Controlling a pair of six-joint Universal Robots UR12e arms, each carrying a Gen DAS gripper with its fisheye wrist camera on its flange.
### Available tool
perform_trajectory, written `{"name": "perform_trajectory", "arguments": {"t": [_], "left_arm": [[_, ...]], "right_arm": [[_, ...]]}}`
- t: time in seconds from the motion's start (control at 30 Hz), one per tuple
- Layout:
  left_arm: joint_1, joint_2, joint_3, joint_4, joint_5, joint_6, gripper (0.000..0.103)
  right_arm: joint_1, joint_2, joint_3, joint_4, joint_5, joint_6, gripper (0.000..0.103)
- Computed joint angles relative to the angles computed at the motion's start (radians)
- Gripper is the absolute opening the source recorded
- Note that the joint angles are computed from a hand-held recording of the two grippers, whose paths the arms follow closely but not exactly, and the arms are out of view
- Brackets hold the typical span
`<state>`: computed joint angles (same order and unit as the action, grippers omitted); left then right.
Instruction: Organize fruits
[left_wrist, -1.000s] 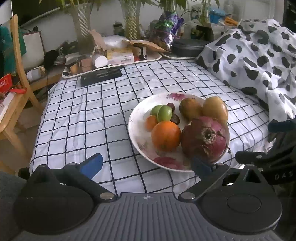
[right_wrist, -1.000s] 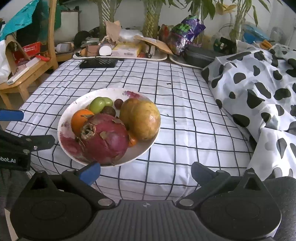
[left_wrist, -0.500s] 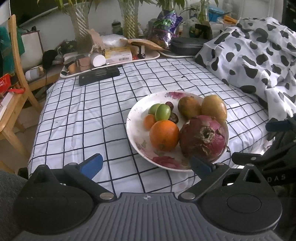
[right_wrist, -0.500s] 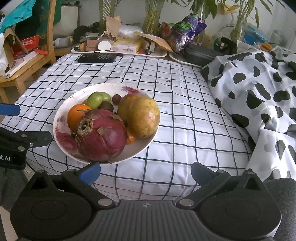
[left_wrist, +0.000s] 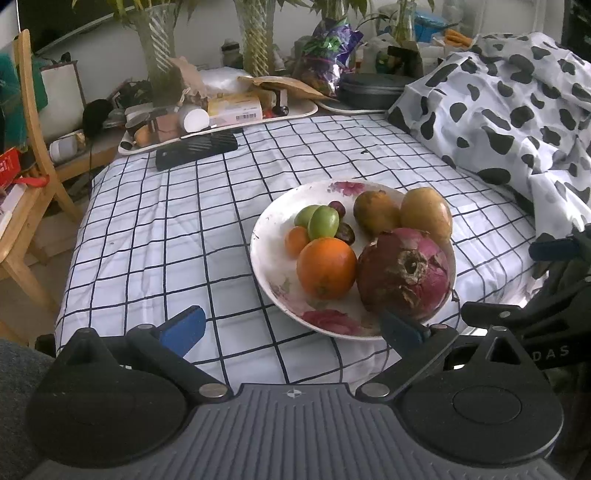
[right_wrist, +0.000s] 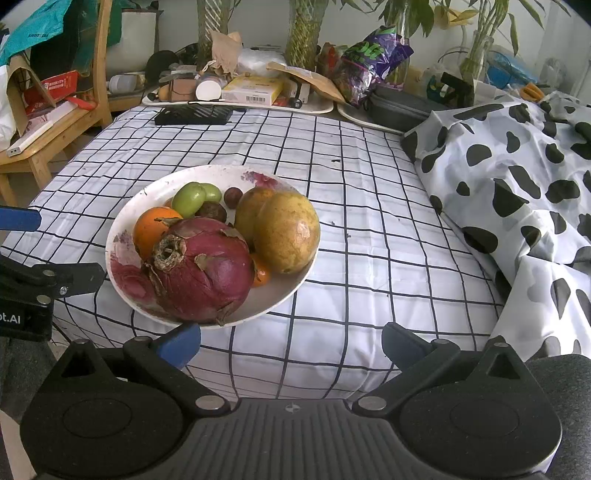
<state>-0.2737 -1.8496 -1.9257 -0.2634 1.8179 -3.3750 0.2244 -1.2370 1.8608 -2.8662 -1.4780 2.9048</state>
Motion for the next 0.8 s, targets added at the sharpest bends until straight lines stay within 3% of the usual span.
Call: {"name": "perform_trajectory", "arguments": {"t": [0.8], "left_arm": [[0.003, 0.002, -0.003, -0.002, 0.002, -0.005, 0.103]], "right_arm": [[0.002, 0.001, -0.002, 0.004, -0.004, -0.008, 0.103]]}}
